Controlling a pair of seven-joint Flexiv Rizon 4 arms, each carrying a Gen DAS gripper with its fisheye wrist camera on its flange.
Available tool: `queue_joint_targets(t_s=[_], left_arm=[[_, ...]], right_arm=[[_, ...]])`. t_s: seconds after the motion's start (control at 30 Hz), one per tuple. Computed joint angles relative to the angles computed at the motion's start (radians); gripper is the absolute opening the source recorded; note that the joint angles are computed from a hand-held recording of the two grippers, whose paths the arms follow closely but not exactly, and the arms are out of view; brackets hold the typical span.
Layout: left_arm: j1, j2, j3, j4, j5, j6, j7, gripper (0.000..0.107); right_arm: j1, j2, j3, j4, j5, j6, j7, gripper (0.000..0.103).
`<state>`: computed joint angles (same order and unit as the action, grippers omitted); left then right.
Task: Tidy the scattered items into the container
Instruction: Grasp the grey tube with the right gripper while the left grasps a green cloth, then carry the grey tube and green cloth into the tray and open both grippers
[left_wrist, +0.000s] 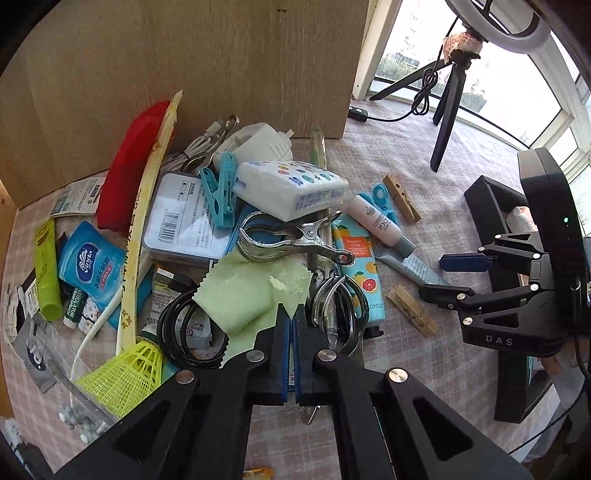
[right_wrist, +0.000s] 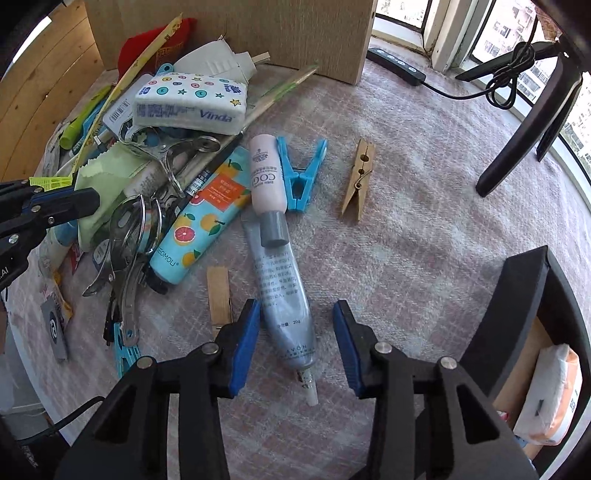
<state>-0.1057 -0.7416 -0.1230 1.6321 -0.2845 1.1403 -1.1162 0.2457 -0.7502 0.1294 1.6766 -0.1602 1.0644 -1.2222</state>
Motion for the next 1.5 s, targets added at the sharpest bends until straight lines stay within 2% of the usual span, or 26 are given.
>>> queue_joint_targets(t_s=[0.23, 0.53, 0.77, 0.9, 0.97, 1.03, 1.17, 1.27, 1.37, 1.5], left_arm=[[0.021, 0.009, -0.022, 0.017, -0.026, 0.016, -0.002, 0.000], [0.075, 0.090, -0.112, 0.117, -0.130, 0.081, 0.076, 0.000], [0.094, 0.153, -0.191, 0.176, -0.224, 0.118, 0.172, 0.000], [0.077, 0.174, -0.209, 0.190, -0.259, 0.126, 0.218, 0.000], [0.075, 0.183, -0.227, 0.196, -0.288, 0.115, 0.239, 0.000], [0.069, 0.191, -0.242, 0.200, -0.319, 0.102, 0.262, 0.000], [0.036, 0.208, -0.264, 0.208, -0.367, 0.083, 0.315, 0.000], [0.009, 0.221, -0.283, 0.213, -0.407, 0.066, 0.359, 0.000], [-0.023, 0.230, -0.302, 0.212, -0.454, 0.039, 0.406, 0.000], [-0.087, 0.238, -0.298, 0.204, -0.485, 0.004, 0.444, 0.000]], right_arm=[[0.027, 0.021, -0.037, 0.038, -0.032, 0.017, 0.061, 0.025], [-0.071, 0.094, 0.055, 0.128, 0.104, 0.125, 0.068, 0.024], [-0.108, 0.188, 0.082, 0.228, 0.171, 0.191, 0.066, 0.017], [-0.085, 0.221, 0.044, 0.263, 0.162, 0.204, 0.114, 0.017], [-0.112, 0.240, 0.069, 0.278, 0.191, 0.220, 0.111, 0.017], [-0.116, 0.223, 0.054, 0.274, 0.194, 0.259, 0.120, 0.017], [-0.110, 0.289, 0.019, 0.360, 0.178, 0.329, 0.164, 0.017], [-0.090, 0.370, -0.037, 0.461, 0.144, 0.366, 0.232, 0.017], [-0.036, 0.449, -0.147, 0.582, 0.055, 0.416, 0.344, 0.017], [0.103, 0.579, -0.429, 0.785, -0.224, 0.477, 0.609, 0.018]])
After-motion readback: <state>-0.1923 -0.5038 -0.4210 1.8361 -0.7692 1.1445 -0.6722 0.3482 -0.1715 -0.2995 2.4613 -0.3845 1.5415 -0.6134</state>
